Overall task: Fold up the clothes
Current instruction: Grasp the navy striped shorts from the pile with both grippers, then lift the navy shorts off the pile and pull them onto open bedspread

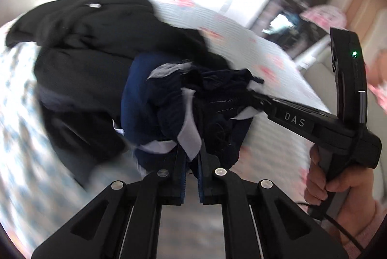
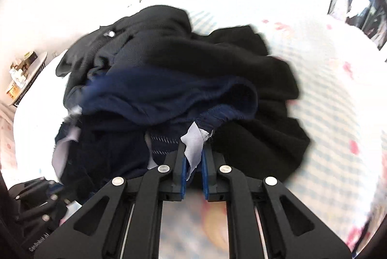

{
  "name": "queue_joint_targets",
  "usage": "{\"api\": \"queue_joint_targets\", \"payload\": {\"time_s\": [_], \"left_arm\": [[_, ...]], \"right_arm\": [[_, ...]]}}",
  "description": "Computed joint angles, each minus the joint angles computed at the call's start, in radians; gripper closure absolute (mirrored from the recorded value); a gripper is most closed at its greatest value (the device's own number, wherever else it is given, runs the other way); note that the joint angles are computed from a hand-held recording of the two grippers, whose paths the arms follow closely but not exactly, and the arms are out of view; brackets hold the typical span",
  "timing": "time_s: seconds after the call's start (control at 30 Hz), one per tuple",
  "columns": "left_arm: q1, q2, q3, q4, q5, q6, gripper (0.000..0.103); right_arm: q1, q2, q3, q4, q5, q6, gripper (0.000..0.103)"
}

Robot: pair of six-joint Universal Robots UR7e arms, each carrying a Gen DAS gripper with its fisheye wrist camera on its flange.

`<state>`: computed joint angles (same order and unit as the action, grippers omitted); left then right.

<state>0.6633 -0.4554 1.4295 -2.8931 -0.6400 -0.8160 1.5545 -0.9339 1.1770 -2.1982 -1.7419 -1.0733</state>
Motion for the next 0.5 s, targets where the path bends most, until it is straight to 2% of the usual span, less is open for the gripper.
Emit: {"api": "queue_joint_targets", "payload": {"time_s": [0.13,0.2,0.27,0.33,0.43,0.5], "left_arm": [[-0.108,0.111,-0.079,-0.003,-0.121,-0.023,0.095],[-0.14,0.165,-0.132,0.063,-0.176,-0.067,0.095],[-0.158,0.221,-0.19,0.135,-0.238,-0.119,0.095],[-0.169,0.253,-0.207,0.151,-0.304,-0.16,0.095],[-0.199,0.282,-0.21,0.146,-0.356,-0.164,0.093],[-0.219,0.288,-0.228,0.168,-0.382,-0.147,0.075]], "right_arm": [[-0.108,-0.197,0.105,0.046,0.086,-0.045,0.094],[-0.178,-0.295,0.165,0.057,0.095,-0.074,0.094],[-0.256,-0.353,0.192,0.062,0.069,-0.098,0.094],[-0.306,-0.371,0.149,0.106,0.003,-0.068,0.092],[-0.377,-0.389,0.076,0.184,-0.014,-0.049,0.091],[-0.417,-0.4,0.037,0.242,0.013,-0.032,0.087]]}}
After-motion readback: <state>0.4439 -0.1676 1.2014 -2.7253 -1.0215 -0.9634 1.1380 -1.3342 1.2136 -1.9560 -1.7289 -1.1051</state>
